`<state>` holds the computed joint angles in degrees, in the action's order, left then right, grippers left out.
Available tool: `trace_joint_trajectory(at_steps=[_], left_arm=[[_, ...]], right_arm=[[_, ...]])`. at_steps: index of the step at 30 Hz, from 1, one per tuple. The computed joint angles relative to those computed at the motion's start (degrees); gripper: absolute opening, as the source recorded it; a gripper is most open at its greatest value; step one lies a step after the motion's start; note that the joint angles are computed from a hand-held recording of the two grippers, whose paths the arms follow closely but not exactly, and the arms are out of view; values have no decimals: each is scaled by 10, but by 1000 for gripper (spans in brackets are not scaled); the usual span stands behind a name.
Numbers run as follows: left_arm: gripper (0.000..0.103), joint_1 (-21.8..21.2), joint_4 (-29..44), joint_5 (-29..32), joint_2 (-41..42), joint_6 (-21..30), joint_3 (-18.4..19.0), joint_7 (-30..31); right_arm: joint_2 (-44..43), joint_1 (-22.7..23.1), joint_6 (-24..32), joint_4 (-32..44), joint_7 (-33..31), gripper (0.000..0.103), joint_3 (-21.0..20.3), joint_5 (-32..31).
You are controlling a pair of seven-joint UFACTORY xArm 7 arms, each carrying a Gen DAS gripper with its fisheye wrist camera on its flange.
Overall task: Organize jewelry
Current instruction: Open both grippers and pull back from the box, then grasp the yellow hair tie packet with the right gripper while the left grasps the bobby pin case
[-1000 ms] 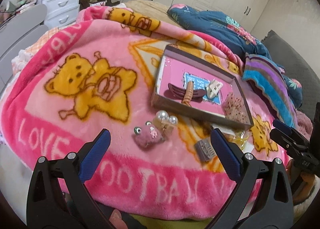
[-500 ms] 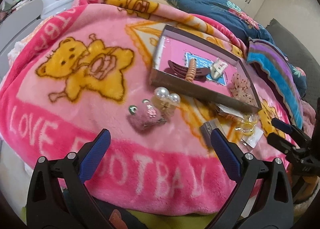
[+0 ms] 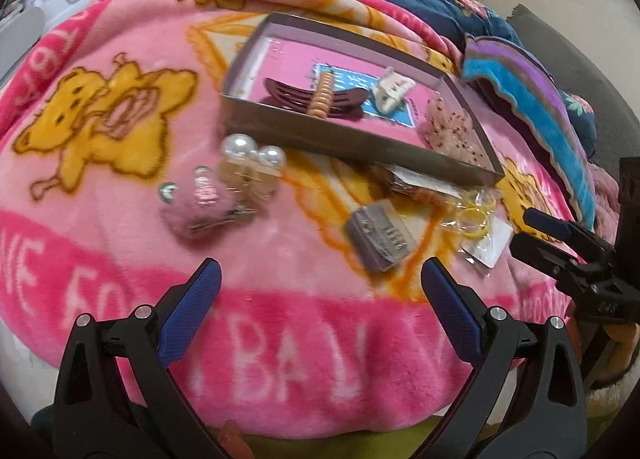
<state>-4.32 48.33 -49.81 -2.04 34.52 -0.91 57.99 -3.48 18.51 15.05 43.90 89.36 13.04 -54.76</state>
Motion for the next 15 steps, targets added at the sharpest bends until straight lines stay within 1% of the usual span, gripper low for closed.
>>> trace_joint_trajectory(at_steps=[3,7,9,11,12,14,15], left_arm=[[94,-7,-1,-5,3,-4,-6,6],[93,-12,2,3,11,-8,-12,0],[93,-15,3,5,14,-11,-15,-2],[92,-19,4,3,17,-17,-20,-2],[91,-20,5,4,19,-19,-21,-3],[86,-24,7,4,22,-21,-25,-3],[82,-25,6,3,22,-24,-26,-2]], right_arm=[[2,-4,-10,-7,-3,96,-6,14],[3,-10,-2,-10,-24,96,-11,29],[4,-13,0,-11,-22,96,-13,29],[4,-19,-6,-11,-5,96,-15,16],[6,-20,-7,-10,-8,95,-16,18],[15,-22,-22,-8,-32,80,-23,43],[19,-22,-30,-9,-48,77,-26,62]])
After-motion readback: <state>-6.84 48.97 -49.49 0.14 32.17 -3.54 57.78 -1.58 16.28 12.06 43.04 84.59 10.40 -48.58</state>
